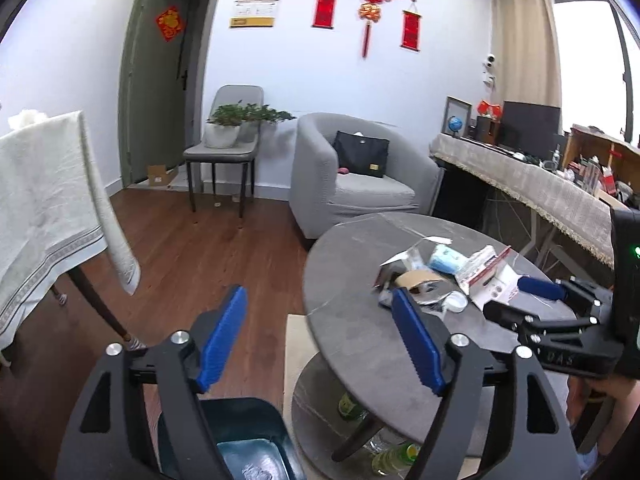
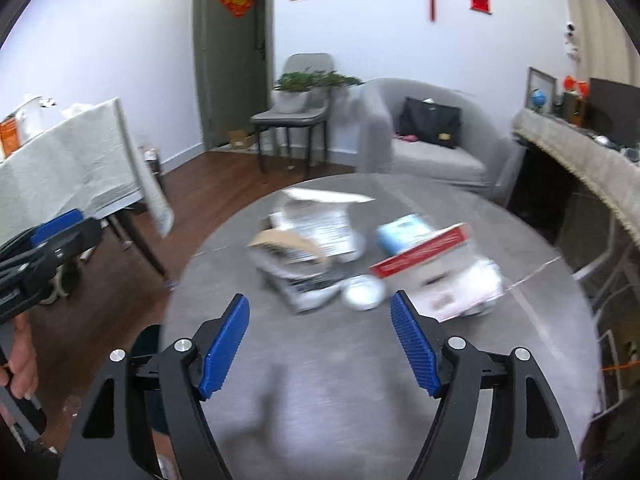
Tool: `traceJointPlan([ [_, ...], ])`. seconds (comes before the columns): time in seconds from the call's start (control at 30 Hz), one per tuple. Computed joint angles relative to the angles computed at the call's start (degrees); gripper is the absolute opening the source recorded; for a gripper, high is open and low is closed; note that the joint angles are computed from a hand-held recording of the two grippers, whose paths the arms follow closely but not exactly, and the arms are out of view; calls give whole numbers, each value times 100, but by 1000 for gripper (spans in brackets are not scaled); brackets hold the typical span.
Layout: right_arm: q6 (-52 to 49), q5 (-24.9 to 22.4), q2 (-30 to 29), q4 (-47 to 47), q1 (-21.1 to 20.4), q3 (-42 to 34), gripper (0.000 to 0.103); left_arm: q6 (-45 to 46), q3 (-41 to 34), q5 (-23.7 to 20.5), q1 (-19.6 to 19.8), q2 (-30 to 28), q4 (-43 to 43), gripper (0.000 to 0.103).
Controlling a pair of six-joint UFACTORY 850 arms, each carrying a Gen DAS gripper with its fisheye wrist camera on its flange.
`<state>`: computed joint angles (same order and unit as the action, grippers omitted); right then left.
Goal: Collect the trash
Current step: 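Return the left gripper to the table and grasp the foil-lined tape roll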
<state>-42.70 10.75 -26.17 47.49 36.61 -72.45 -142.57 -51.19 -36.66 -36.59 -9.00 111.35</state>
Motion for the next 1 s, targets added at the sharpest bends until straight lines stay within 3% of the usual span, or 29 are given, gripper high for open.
traceJointPlan([
  [0.4, -3066, 408, -276, 2276, -188, -339, 87, 706, -1144, 632, 46, -1017, -202, 89],
  [0.67, -2552, 10, -341, 1743, -486, -440, 91, 2164, -2129, 852, 40, -1840, -1581, 89],
  [0.83, -2542, -81, -361, 1728, -589, -459, 91, 2626, -2442, 924, 48, -2084, -2018, 89],
  [1.0, -1883, -255, -371, 1018, -663, -472, 91, 2949, -2699, 867, 42, -2283, -2338, 89],
])
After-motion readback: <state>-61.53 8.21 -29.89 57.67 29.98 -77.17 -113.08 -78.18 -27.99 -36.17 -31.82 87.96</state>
